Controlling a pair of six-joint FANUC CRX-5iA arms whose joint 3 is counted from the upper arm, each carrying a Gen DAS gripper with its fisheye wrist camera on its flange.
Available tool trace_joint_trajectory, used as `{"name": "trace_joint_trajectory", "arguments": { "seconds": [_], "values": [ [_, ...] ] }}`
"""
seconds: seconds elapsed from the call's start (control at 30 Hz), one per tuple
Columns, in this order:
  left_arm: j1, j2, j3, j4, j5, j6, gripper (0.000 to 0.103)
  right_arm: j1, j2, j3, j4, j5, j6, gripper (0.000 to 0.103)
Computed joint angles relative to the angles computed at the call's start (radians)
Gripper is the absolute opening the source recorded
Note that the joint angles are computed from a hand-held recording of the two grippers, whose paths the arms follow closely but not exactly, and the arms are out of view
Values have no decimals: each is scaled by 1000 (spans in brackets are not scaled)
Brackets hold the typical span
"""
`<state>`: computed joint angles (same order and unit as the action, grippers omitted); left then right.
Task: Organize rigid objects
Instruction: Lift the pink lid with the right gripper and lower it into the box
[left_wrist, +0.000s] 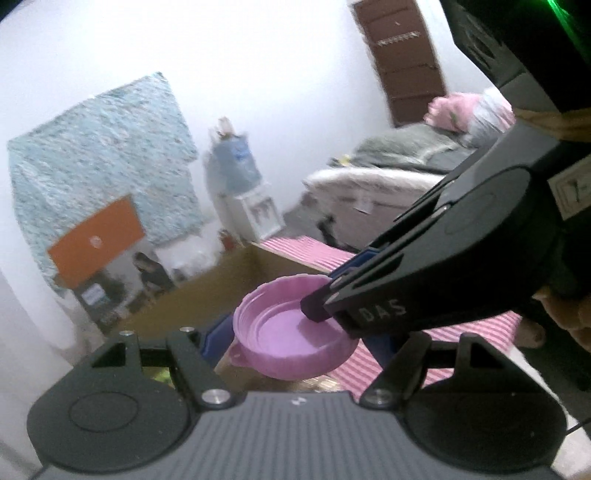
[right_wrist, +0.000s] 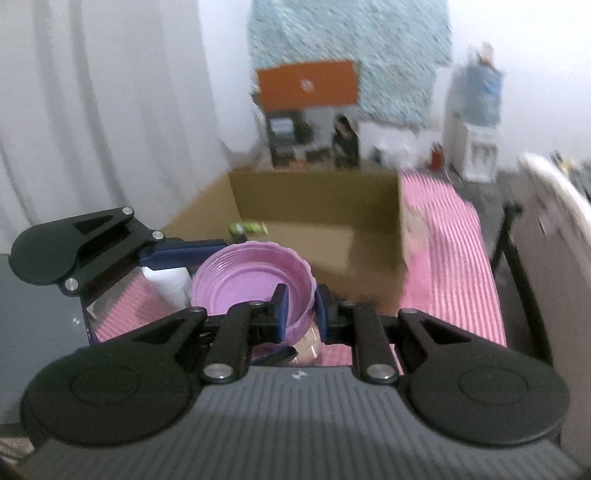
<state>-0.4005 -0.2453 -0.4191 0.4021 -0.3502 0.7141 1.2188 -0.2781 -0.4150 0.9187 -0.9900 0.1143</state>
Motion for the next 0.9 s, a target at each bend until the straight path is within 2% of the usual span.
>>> {"name": "trace_joint_trajectory", "arguments": {
  "seconds": [0.1,0.17,0.23,0.3,0.47,0.6,0.77,0.9],
  "values": [
    [37,26,70,-49,-32,40,76,-63,50,82,-27,71,126,15],
    [62,62,135,-88,-71,70,76,-114,94,158,-98,118,236,15],
    [83,110,221,-146,-139,129,76,-168,147,248,-200,155,365,15],
    [108,171,304,-158,-210,153,76,-227,218,368,-347,165,510,15],
    [167,370,560,-159,-445,203,76,-373,431,712,-698,43,815,16],
    [200,511,705,-136,-569,183,76,-477,590,940,-881,-88,914,15],
    [201,687,914,-183,-722,254,76,-552,741,1121,-993,-199,958,15],
    [189,792,1054,-242,-808,302,76,-578,809,1183,-1032,-247,964,15]
  ]
}}
